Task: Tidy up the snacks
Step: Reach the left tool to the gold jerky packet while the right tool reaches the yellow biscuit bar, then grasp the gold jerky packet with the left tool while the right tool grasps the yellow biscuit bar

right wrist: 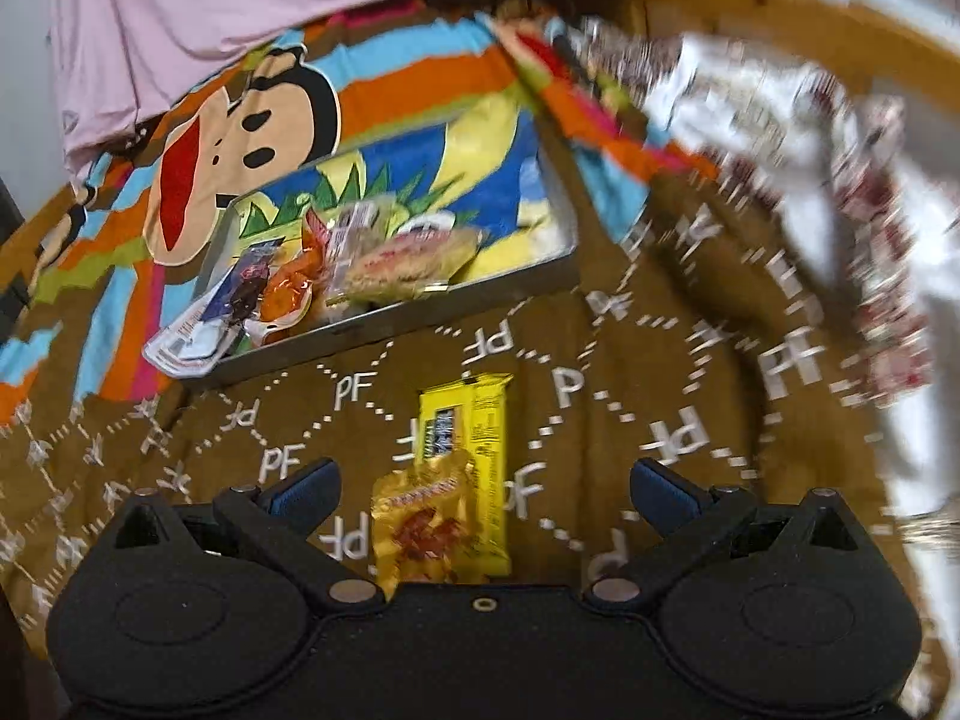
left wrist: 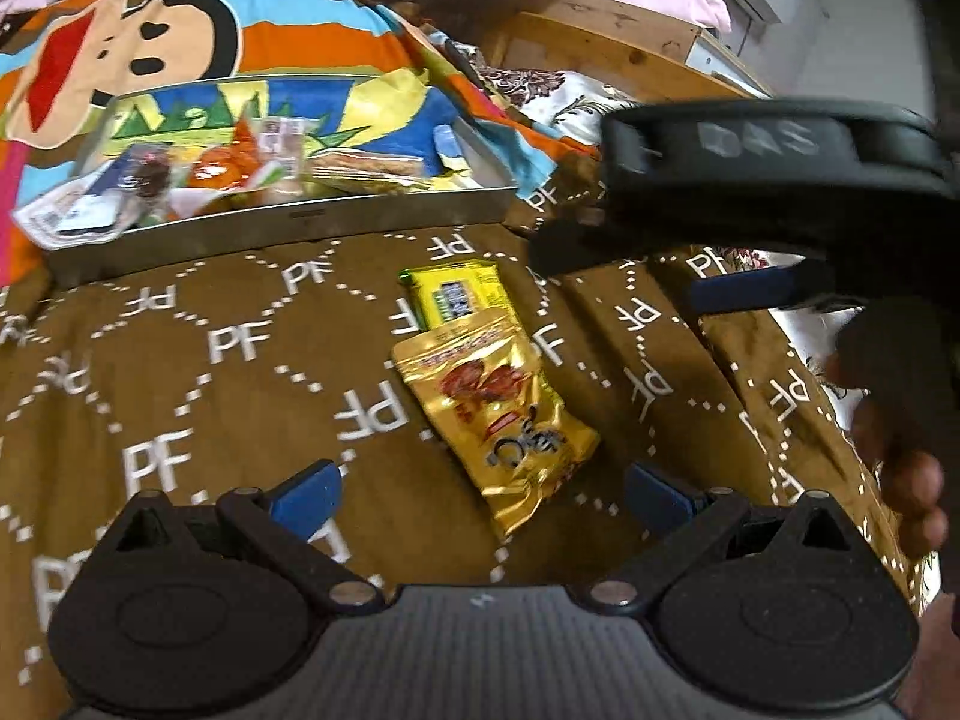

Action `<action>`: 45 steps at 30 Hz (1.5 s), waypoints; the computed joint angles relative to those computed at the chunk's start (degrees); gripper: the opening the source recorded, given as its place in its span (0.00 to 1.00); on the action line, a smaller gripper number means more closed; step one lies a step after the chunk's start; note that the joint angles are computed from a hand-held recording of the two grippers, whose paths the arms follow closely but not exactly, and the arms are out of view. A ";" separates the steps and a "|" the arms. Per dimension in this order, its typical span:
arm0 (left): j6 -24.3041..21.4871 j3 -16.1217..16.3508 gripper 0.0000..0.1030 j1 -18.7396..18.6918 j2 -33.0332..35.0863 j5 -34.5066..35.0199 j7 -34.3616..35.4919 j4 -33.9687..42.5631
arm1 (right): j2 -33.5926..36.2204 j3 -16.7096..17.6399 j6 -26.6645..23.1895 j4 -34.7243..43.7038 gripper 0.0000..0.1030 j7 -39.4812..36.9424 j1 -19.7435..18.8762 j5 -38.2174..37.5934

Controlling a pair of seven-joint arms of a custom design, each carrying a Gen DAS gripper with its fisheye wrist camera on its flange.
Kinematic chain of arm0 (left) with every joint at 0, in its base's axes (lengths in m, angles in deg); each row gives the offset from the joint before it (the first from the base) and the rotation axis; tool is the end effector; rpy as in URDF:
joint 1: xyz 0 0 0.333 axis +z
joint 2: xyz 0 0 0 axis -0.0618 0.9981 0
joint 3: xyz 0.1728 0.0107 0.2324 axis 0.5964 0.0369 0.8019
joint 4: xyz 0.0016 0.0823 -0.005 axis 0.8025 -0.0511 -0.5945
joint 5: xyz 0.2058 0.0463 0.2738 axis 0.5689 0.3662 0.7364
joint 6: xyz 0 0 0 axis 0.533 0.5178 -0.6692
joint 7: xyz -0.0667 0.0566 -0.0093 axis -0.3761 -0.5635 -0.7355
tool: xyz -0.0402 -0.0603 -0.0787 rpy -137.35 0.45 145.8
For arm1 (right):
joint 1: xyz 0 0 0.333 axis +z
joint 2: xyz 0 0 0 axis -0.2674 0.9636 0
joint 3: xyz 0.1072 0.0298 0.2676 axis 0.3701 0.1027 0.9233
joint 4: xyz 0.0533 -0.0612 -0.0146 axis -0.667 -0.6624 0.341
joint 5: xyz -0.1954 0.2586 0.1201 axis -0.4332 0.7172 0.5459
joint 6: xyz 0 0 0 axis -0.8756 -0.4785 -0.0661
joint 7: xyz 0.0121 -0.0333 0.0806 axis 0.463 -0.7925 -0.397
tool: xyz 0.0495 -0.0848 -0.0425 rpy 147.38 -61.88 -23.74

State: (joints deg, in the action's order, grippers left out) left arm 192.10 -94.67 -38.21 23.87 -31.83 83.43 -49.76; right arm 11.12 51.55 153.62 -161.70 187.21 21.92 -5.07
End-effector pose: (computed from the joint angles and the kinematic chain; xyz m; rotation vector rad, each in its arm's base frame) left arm 0.5568 -0.4914 0.2501 -1.4582 2.3328 -1.1927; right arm 0.5729 0.3407 0.3299 -1.4882 2.0236 -0.4576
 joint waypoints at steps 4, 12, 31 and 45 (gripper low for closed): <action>-4.12 -0.44 1.00 -0.89 5.37 0.18 1.13 9.21 | 4.72 8.35 3.95 4.33 0.99 -8.45 -8.93 11.06; -9.26 3.94 0.99 -4.27 12.50 2.64 -0.17 21.75 | 11.64 3.72 -3.67 15.31 0.90 -16.21 -5.44 13.83; -6.71 9.73 0.67 -5.85 6.78 5.95 -11.51 12.66 | 17.14 3.83 -12.73 24.75 0.53 -23.59 -4.76 15.82; -7.83 11.55 0.72 -3.99 3.75 7.24 -21.90 9.10 | 11.54 4.27 -14.52 17.78 0.63 -18.58 -3.45 15.17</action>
State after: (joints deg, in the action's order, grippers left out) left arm 184.27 -83.12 -42.20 27.62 -24.59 61.52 -40.66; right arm 22.65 55.82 139.09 -143.92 168.63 18.47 10.10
